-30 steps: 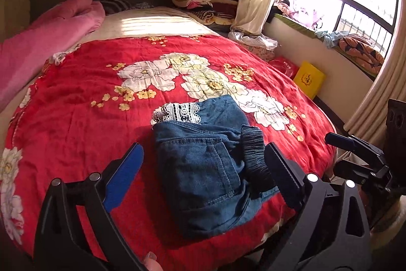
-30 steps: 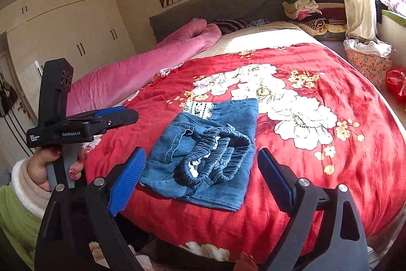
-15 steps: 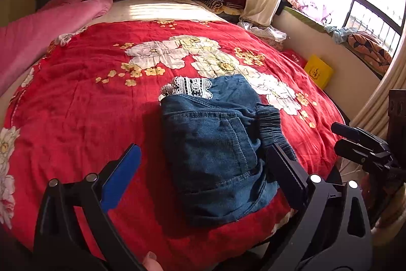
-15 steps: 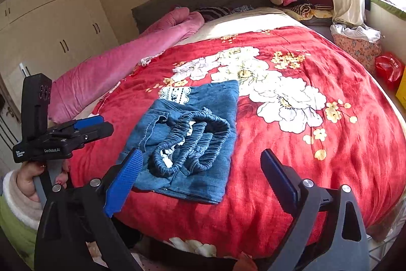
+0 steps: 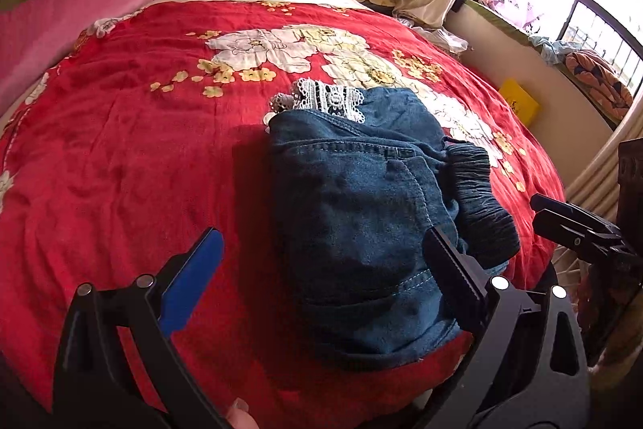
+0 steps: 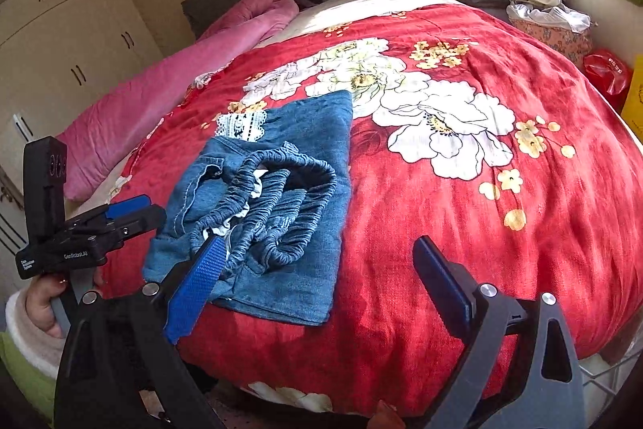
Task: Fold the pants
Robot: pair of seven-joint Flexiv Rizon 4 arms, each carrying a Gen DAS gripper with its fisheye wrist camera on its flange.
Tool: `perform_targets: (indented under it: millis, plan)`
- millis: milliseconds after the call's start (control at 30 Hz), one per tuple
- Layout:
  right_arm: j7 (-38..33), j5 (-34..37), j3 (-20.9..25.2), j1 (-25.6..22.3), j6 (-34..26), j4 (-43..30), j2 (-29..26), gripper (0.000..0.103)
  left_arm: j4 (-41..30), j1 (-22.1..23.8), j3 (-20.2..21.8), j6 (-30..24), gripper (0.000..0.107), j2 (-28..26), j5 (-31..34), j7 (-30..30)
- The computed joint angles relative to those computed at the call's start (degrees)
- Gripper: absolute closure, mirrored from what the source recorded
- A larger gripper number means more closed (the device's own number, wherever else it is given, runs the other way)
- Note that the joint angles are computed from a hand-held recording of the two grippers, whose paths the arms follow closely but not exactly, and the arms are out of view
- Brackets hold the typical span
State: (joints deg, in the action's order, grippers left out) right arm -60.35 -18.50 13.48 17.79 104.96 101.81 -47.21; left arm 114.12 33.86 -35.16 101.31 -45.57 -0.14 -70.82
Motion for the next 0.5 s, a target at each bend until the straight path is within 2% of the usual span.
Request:
perform_targets:
  millis: [133,267,500]
  plan:
    - [0.5,-0.1,1.0,-0.9,-2.1,-1.8,-1.3,0.009,-1.2,-0.8,0.9,-1.1,0.014,-1.2,-0.8,0.2]
    - [0.3,-0.9,3.8,-2.9,-4.7,-4.5,-3.3,0.009,-2.1,-0.4,0.2,-2.2,0.014,-2.8,-1.8,0.9]
    - [-2.7,-1.6,12.8,-8.7,-9.2,-10.5,-8.2,0.010,-3.0,1.1,-1.9,-3.4,0.014,-4.7,-3.6,1.8]
